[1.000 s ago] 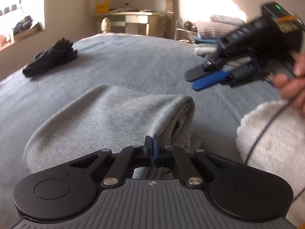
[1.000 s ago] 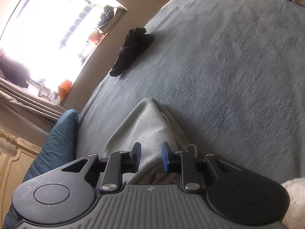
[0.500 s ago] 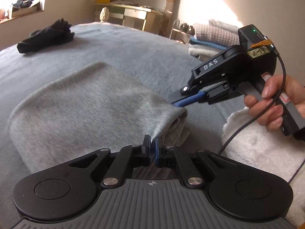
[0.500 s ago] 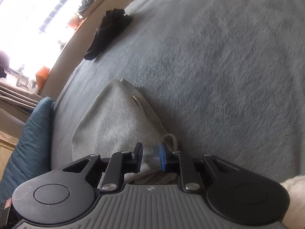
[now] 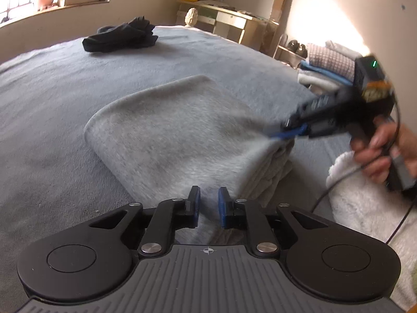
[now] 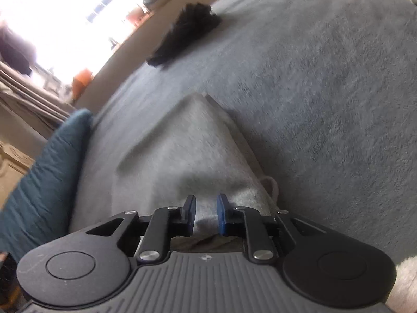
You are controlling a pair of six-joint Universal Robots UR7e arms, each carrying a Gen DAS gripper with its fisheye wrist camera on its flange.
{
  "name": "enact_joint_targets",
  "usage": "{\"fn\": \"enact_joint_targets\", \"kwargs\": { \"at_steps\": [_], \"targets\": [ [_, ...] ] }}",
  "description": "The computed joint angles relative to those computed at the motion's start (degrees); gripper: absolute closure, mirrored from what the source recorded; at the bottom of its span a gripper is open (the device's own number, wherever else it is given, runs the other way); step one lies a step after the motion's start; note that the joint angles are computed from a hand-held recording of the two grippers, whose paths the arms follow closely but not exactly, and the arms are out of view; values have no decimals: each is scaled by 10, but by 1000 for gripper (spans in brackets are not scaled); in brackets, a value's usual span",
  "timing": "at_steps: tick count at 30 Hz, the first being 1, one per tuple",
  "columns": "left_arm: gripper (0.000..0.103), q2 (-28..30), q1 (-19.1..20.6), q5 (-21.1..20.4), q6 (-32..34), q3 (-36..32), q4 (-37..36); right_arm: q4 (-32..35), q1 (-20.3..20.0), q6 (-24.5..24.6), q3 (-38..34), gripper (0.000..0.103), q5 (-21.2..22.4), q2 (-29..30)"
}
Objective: Fold clothes
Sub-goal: 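Tuck the folded sweatpants edge with the right gripper while the left gripper holds it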
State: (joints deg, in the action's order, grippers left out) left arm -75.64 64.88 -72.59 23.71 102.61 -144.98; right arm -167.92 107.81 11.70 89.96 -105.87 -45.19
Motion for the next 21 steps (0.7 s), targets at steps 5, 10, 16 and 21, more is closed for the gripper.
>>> {"fn": "enact_joint_targets", "kwargs": {
  "at_steps": [5, 10, 16, 21],
  "targets": [
    [60, 7, -6, -12, 38, 4, -17, 2, 6, -40, 38, 83, 89, -33],
    [60, 31, -23, 34, 122, 31, -77, 62, 20, -40, 51, 82, 62, -16],
    [59, 31, -25, 39, 163, 44, -93, 62, 38, -50, 55, 82, 4, -3],
    [60, 30, -22, 34, 167, 49, -102, 24, 29, -19, 68, 84, 13, -1]
  ]
}}
